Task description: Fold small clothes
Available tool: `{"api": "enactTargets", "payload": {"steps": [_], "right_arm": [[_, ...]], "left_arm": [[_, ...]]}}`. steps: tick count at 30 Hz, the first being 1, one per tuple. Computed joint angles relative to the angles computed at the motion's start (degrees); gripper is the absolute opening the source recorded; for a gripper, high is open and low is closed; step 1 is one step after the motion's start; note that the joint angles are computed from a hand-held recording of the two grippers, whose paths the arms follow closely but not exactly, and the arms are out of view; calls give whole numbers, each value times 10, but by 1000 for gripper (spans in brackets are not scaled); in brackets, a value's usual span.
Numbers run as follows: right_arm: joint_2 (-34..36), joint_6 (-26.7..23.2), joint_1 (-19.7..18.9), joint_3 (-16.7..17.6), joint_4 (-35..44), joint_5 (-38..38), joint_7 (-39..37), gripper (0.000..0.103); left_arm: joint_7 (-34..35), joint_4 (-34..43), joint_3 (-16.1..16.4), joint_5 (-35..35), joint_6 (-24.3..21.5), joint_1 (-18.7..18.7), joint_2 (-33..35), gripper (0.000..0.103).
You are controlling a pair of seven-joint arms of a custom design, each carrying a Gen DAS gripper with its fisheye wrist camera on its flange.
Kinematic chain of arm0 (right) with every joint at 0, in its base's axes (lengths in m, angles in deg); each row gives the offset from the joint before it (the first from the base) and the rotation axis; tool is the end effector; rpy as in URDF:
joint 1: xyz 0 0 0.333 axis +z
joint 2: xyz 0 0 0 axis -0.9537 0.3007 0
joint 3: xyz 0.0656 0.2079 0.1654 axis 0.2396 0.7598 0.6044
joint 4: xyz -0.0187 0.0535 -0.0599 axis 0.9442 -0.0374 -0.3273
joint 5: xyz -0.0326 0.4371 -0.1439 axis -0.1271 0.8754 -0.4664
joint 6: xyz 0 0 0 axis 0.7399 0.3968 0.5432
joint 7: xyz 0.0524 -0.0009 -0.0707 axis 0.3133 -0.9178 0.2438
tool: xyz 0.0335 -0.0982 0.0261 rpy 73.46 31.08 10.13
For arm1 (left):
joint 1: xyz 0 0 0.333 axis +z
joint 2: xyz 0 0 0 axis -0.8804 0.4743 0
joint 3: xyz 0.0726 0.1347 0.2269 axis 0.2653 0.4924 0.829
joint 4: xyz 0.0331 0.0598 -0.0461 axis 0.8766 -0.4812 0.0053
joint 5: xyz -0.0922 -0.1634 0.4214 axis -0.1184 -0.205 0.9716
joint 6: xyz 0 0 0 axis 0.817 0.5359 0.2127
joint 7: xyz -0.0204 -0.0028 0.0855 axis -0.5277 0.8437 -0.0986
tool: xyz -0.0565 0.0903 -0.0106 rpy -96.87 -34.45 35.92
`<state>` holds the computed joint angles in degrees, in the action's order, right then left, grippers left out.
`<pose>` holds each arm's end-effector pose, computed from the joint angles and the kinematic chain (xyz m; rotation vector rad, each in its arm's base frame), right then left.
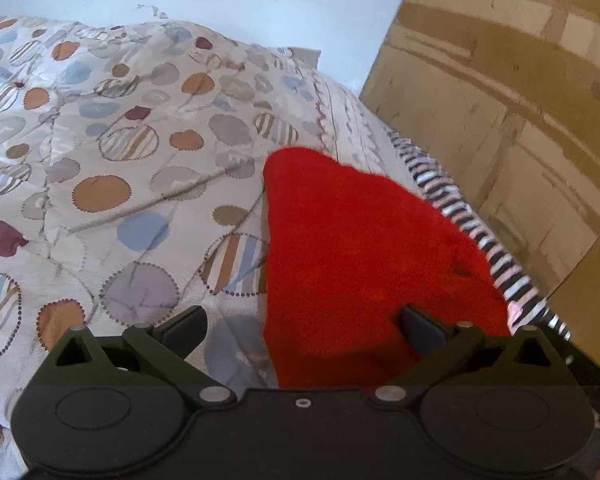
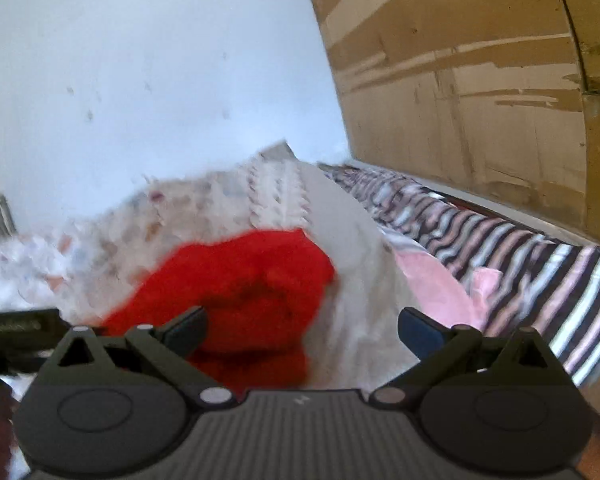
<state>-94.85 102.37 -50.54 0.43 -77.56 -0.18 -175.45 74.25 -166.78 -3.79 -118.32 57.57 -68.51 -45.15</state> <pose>0.3520 0.3014 0.4818 -0.7501 1.9503 -1.1251 0.6006 -0.1302 0.5068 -1.3514 2.4041 -1.3669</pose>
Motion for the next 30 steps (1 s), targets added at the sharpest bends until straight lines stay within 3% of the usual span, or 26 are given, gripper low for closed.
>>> {"api": "enactTargets", "payload": {"steps": [3, 9, 14, 18, 24, 30], "right_arm": [[5, 54, -7, -11, -5, -30, -6, 103], [66, 69, -8, -33, 24, 16, -77, 103], [74, 87, -12, -33, 17, 7, -65, 103], [98, 67, -13, -30, 35, 5, -100, 103], [65, 64, 3, -33, 19, 20, -92, 103], [-1, 11, 12, 0, -6, 19, -65, 103]], "left_arm": [[5, -1, 9, -22, -18, 2, -2, 102], [-17, 10, 2, 21, -50, 13, 19, 102], [23, -16, -7, 16, -7, 8, 5, 102], [76, -48, -9, 9, 47, -8, -20, 102], [25, -32, -5, 52, 35, -7, -19, 102], [42, -48, 5, 48, 57, -18, -52, 102]]}}
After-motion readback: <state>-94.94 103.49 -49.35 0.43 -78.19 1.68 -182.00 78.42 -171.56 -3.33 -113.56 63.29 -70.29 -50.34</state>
